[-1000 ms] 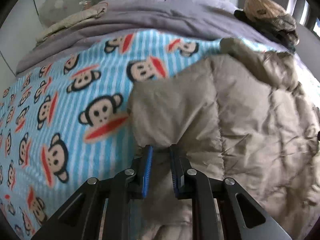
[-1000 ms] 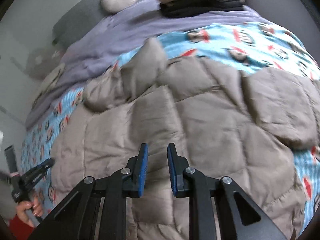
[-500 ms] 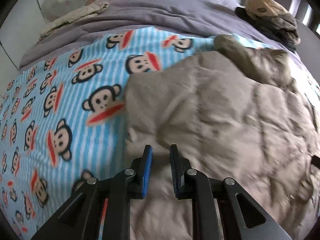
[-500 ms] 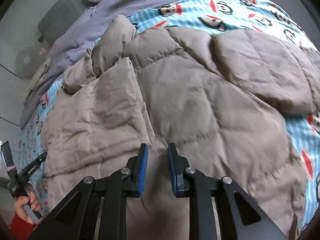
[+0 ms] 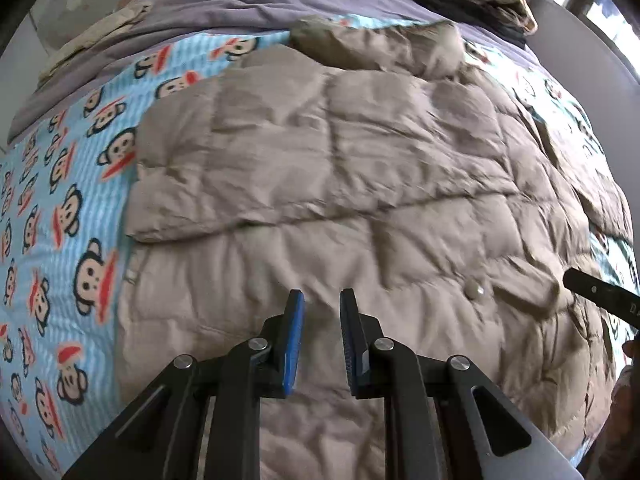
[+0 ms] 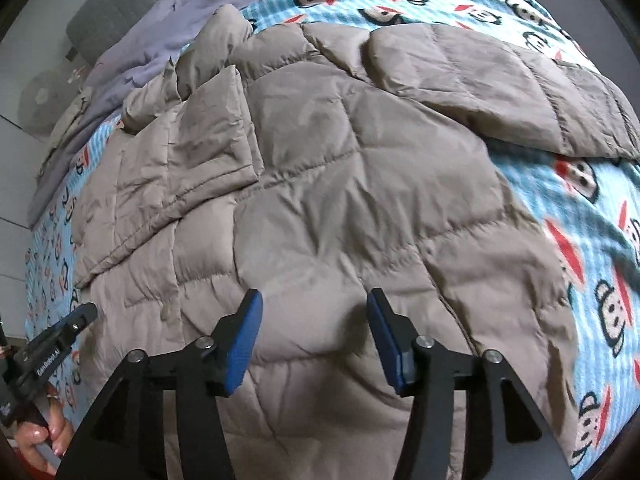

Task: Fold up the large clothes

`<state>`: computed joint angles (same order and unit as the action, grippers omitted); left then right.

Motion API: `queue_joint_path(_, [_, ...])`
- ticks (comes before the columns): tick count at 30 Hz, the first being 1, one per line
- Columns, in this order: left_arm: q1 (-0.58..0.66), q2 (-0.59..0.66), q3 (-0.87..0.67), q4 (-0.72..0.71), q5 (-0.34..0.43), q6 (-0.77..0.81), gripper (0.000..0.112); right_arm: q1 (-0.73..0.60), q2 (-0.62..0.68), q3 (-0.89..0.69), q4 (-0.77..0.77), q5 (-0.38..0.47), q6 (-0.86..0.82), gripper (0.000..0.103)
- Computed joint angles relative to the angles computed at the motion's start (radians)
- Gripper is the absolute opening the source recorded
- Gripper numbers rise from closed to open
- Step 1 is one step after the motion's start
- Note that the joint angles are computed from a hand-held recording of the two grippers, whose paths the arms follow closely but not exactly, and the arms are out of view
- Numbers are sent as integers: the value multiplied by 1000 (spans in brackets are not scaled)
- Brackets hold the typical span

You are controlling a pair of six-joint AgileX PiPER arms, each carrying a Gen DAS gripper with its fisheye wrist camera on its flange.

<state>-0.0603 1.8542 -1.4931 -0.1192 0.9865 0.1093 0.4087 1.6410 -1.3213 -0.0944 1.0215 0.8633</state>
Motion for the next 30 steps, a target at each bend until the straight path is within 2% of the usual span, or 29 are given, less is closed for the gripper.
queue_joint_path(1, [-10,1,-1,3,5,-13,68,-6,-15,19,3,-7,-3,59])
queue_joint_path(2, [-23,0,-2,13,10,-40,90,-9,-24,29,6,-12,-3,60])
queue_joint_path(3, [-41,-22,21,38,-23,-90,103,-19,-36,46,16,-21,-13,60])
queue_joint_path(4, [-50,-33,30,44,-39,-101,103,-22,-45,57,19,-24,-14,60])
queue_joint_path(11, [-143,-8,-22,119,-6,-197,103,-82,-105,122,62,-46,-79,60])
queue_joint_path(13, [-161,6,-43,133,2,-227,103,-104,-127,138,68,-52,-97,67])
queue_joint_path(15, [-175,28,-70,127,14,-247,103,-140,-169,171,86,-80,-125,80])
queue_joint_path(16, [-182,40,-82,132,19,-257,103,-173,-194,197,117,-104,-153,81])
queue_joint_path(22, [-246,115,-171,132,63,-278,103,-456,-319,331,328,-191,-351,88])
queue_joint_path(24, [-268,125,-186,137,63,-281,103,-572,-340,358,390,-202,-426,103])
queue_joint_path(25, [-282,132,-199,144,66,-282,103,-615,-347,368,414,-209,-455,103])
queue_joint_path(27, [-302,145,-224,155,71,-286,103,-732,-352,377,485,-199,-539,103])
queue_joint_path(30, [-321,173,-272,157,86,-291,103,-922,-307,353,606,-134,-671,103])
